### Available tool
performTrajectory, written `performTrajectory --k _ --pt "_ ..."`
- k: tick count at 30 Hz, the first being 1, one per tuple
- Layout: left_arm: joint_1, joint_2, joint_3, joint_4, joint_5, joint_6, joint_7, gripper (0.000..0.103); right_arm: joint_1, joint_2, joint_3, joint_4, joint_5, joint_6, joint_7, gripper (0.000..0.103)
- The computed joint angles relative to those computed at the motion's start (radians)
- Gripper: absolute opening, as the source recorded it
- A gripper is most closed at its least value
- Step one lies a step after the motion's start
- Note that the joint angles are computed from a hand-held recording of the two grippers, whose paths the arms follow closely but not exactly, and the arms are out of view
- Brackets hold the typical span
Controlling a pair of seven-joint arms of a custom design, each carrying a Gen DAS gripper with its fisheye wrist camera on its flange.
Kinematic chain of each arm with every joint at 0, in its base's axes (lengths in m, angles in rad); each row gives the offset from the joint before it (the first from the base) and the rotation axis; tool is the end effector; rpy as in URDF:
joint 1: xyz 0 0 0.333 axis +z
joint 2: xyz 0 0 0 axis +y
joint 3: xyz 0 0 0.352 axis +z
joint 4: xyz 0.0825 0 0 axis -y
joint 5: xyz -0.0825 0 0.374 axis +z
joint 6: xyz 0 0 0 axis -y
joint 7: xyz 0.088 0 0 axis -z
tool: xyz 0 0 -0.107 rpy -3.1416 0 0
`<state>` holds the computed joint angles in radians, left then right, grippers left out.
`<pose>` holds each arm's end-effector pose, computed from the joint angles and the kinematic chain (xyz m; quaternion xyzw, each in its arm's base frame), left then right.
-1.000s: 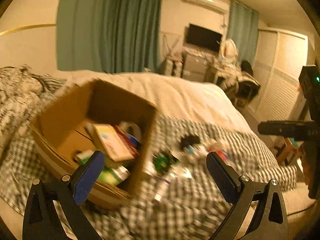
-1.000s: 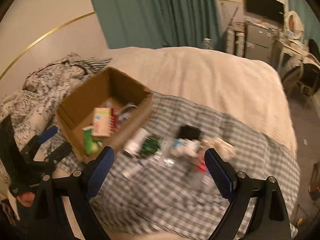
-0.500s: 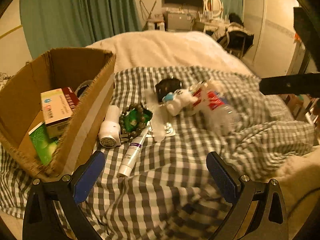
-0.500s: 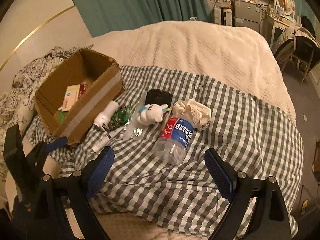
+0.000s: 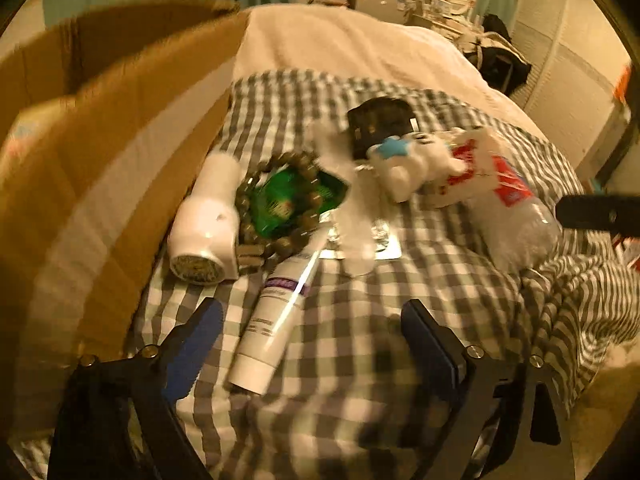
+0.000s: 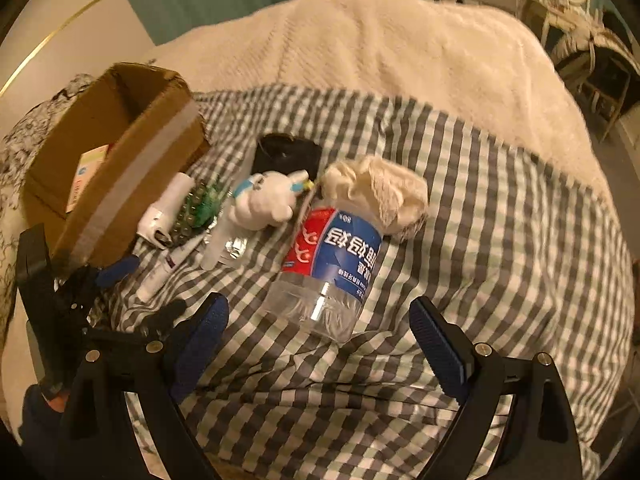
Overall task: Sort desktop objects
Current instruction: 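Grasp the toothpaste tube with the left gripper while the right grasps the plastic bottle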
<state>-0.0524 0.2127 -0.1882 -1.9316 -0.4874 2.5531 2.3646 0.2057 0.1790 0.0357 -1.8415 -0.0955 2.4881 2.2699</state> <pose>0.6208 -0.1376 0.4634 -0.4193 0.8658 -0.2617 0.0781 0.6249 0.1527 0.5206 -0.5381 0.8097 -0.1041 0.2096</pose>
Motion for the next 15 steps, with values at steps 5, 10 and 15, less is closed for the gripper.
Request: performTrajectory --k 5,10,15 --pt "0.009 0.014 -0.002 -0.002 0.005 0.001 0.046 0.084 -0.025 0.046 0.011 0.023 0.100 0.008 -0.019 0.091" --pt "0.031 0.013 -0.009 0.008 -0.037 -0.054 0.109 0.044 -0.028 0.109 0.015 0.072 0.149 -0.020 -0.015 0.089" --pt "0.029 -0.003 -0.003 -0.009 -0.052 -0.053 0.143 0.021 -0.018 0.131 0.016 0.075 0.124 -0.033 0.022 0.068"
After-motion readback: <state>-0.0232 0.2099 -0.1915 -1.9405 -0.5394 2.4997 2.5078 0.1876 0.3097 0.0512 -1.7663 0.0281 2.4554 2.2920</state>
